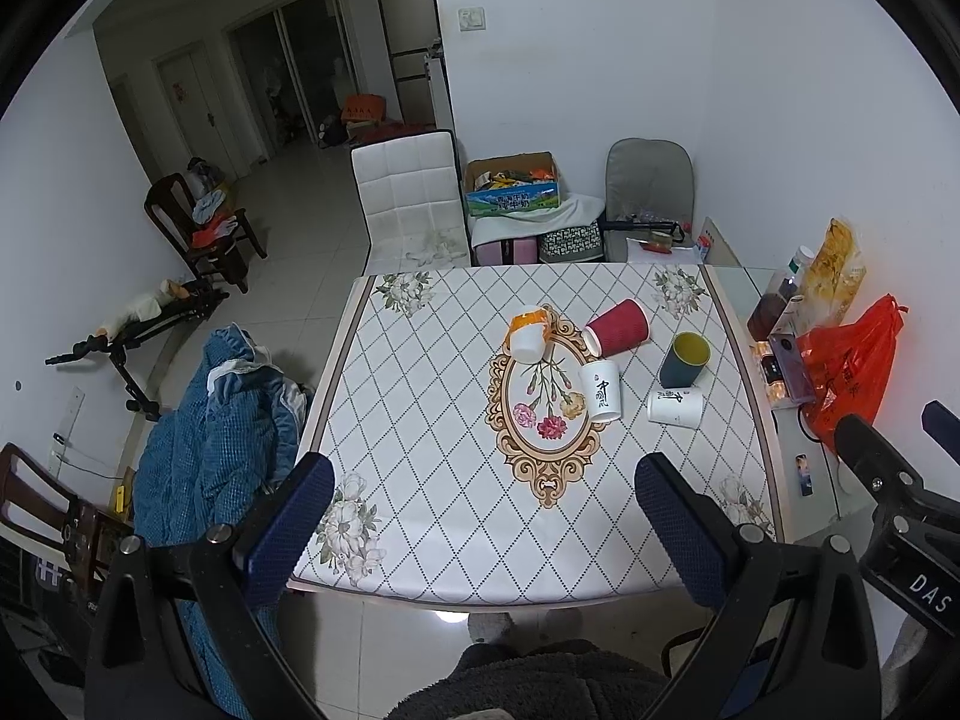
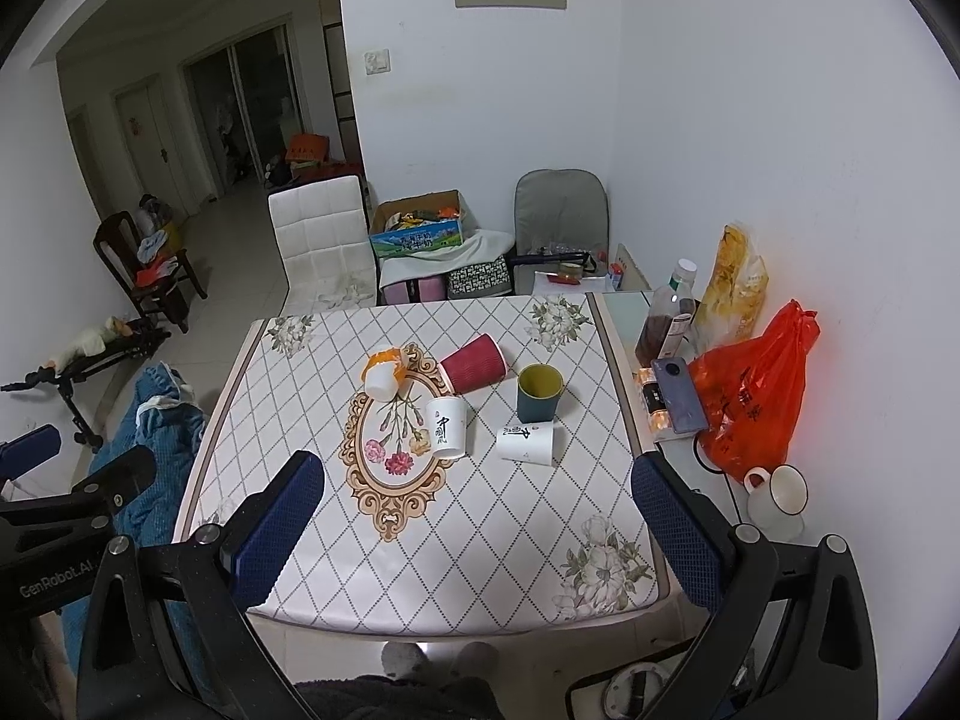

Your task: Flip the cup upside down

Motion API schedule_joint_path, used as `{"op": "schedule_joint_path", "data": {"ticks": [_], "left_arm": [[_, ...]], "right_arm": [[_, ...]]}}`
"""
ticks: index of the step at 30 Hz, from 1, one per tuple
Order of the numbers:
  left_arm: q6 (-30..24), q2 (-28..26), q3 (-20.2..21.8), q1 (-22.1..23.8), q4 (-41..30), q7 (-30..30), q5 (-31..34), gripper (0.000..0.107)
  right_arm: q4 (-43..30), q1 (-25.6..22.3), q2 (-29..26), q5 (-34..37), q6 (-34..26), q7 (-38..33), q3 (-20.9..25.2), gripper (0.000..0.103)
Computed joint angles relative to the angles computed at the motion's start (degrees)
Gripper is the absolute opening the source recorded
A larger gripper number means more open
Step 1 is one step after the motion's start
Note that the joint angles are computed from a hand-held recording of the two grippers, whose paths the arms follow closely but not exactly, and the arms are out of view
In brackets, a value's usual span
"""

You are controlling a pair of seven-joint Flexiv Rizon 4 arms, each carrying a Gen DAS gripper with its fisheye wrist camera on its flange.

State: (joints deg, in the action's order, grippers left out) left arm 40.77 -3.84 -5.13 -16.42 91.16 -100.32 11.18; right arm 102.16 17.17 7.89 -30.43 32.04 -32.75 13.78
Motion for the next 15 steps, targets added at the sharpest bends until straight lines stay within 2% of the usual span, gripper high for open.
{"op": "schedule_joint_path", "data": {"ticks": [15], "left_arm": [[0.4, 0.2, -0.2, -0.3, 0.7, -1.3, 0.5, 0.103]], "right_arm": [[0.4, 0.0, -0.5, 0.1, 0.6, 0.1, -0.2, 0.103]]}}
